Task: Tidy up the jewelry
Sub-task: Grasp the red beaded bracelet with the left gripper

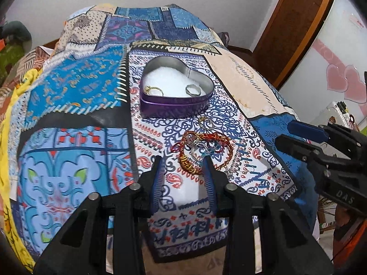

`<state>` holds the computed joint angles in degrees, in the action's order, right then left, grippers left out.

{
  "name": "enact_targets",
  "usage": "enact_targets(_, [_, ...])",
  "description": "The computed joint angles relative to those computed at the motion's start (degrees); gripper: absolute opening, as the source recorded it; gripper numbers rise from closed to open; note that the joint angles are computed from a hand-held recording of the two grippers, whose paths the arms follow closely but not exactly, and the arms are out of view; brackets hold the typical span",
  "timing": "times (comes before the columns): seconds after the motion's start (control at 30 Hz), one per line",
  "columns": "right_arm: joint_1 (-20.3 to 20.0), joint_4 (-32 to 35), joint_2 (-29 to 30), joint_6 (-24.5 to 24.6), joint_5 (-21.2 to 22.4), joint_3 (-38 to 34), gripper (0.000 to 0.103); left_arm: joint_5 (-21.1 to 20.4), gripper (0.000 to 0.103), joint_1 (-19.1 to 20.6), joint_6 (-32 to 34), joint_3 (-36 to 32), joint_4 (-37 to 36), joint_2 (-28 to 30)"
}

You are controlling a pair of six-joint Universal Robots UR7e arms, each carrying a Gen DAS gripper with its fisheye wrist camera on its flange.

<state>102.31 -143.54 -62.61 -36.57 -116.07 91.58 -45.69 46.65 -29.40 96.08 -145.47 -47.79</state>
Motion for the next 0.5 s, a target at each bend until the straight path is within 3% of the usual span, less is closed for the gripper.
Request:
enact_targets(0.13, [-0.33,1.25,-0.23,0.69,0.53,0.02,0.037,-0.30,0.010,0.53,-0.61,-0.69,0.03,0.92])
enact_targets(0.23, [-0.35,1.85,-0.22,1.05,0.78,0.00,0.037,-0.38,0.005,0.33,0.38,-0.42,-1.09,0.94])
enact_targets(0.5, [-0.34,3.38,-0.58,1.86,1.90,0.37,0.037,1.22,0.005,-1.83,3.98,1.69,-6.08,-0.91])
